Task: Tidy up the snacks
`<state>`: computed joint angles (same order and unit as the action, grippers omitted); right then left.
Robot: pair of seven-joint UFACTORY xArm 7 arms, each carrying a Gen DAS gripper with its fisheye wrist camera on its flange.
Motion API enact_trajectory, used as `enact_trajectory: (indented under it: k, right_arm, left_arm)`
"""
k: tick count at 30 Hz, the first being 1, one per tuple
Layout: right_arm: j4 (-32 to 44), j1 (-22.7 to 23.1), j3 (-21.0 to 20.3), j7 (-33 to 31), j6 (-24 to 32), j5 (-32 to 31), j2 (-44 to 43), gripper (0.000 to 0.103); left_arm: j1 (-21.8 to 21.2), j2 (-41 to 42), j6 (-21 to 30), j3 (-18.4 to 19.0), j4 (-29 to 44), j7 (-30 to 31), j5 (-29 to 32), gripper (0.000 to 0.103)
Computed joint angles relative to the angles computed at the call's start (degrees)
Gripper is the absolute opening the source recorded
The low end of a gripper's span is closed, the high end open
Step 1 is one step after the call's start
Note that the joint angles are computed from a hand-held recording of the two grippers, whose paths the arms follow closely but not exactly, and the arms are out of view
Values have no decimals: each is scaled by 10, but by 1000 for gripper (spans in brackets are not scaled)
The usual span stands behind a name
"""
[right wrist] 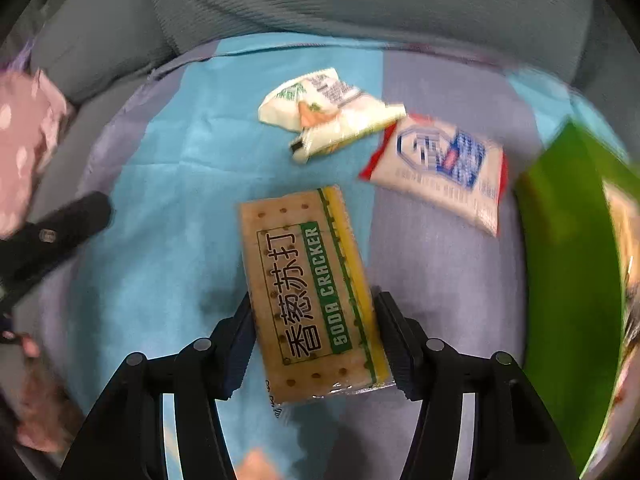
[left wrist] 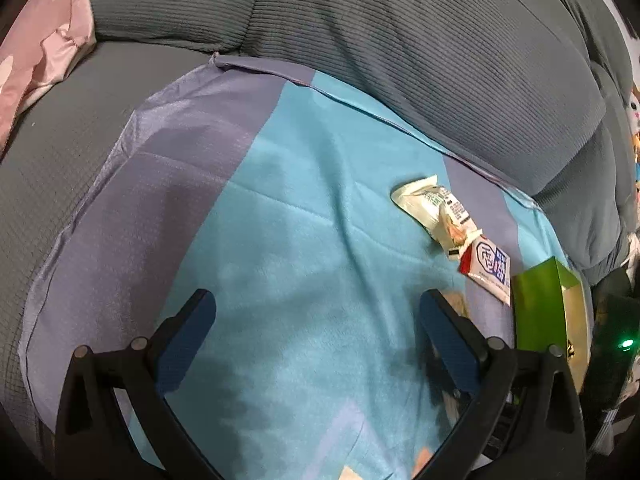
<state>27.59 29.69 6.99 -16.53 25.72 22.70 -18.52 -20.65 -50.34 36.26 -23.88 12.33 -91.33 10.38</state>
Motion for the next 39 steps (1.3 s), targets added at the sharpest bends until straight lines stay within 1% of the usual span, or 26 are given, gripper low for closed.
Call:
enact_trajectory:
  k: [1, 3, 5, 7, 8, 9, 10, 11, 12, 13, 15, 16, 17, 19, 20, 21, 22, 24, 25, 28, 30, 31, 32, 33, 36, 39]
  right_arm:
    - [-2, 13, -27, -23, 30, 40, -14, 60]
    - [5, 27, -67, -62, 87, 121, -22, 60]
    - [2, 16, -74, -82, 113, 153, -31, 62]
    - [-14, -4, -59, -87, 103, 148, -59, 70]
    - [-22, -11, -53, -89, 95, 144, -76, 71]
    - [-29, -12, -53, -96, 87, 148, -92, 72]
    - [-35, -10, -61, -107, 84, 155, -109, 73]
    - [-38, -5, -72, -122, 78, 169, -119, 74]
    - [-41, 0, -82, -136, 67, 187, -128, 74]
    - [-39, 6, -86, -143, 53, 203, -124, 74]
    - [-34, 5, -93, -144, 45, 219, -114, 74]
    - [-28, 8, -100, -150, 48, 232, -103, 74]
    - [-22, 8, -109, -157, 59, 246, -92, 74]
    - [-10, -1, -114, -165, 92, 262, -74, 74]
    - [-3, -5, -114, -169, 107, 272, -62, 74]
    - [2, -8, -113, -176, 119, 283, -53, 74]
    - [5, -12, -110, -181, 127, 291, -47, 71]
    - [10, -20, -93, -185, 135, 299, -32, 67]
    - [11, -23, -83, -186, 135, 303, -25, 65]
    - [12, -35, -57, -191, 132, 308, -10, 61]
    - [16, -39, -47, -193, 132, 311, 2, 57]
    - [17, -43, -50, -202, 141, 316, 5, 56]
    - [18, -45, -50, -209, 148, 324, 6, 56]
    - [19, -48, -49, -210, 156, 326, 8, 56]
    - [14, -59, -40, -202, 170, 313, -5, 56]
    - [7, -59, -38, -201, 172, 318, -26, 56]
  left_arm:
    - [-1, 1, 0, 0, 1, 2, 1, 102]
    - [-6, 4, -7, 5, 1, 9, -1, 102]
    - [-12, 7, -17, 12, 0, 16, -7, 101]
    - [-15, 11, -26, 14, 0, 23, -11, 100]
    - [-16, 15, -31, 13, 2, 26, -12, 96]
    - [-19, 20, -36, 15, 3, 31, -14, 90]
    - [-25, 28, -46, 20, 5, 40, -19, 85]
    - [-31, 34, -56, 25, 5, 50, -23, 77]
    - [-39, 46, -70, 29, 7, 62, -27, 73]
    - [-42, 58, -85, 29, 11, 72, -29, 72]
    - [-46, 81, -107, 25, 19, 82, -34, 71]
    - [-55, 95, -127, 31, 19, 90, -42, 71]
    - [-70, 111, -157, 46, 16, 105, -56, 70]
    - [-107, 148, -207, 82, 16, 145, -87, 61]
    - [-117, 162, -214, 89, 20, 158, -100, 56]
    - [-121, 177, -212, 89, 28, 168, -108, 56]
    - [-113, 185, -207, 79, 35, 168, -109, 55]
    - [-90, 197, -177, 50, 51, 157, -100, 53]
    - [-84, 203, -177, 44, 55, 154, -98, 53]
    - [-73, 219, -198, 32, 58, 152, -88, 52]
    - [-54, 225, -198, 12, 65, 142, -67, 49]
    - [-56, 228, -204, 15, 66, 144, -64, 46]
    - [-68, 235, -216, 27, 66, 154, -72, 43]
    - [-67, 234, -209, 23, 69, 150, -71, 42]
    - [-43, 217, -174, -10, 82, 131, -35, 41]
    - [-26, 199, -161, -31, 91, 104, -7, 41]
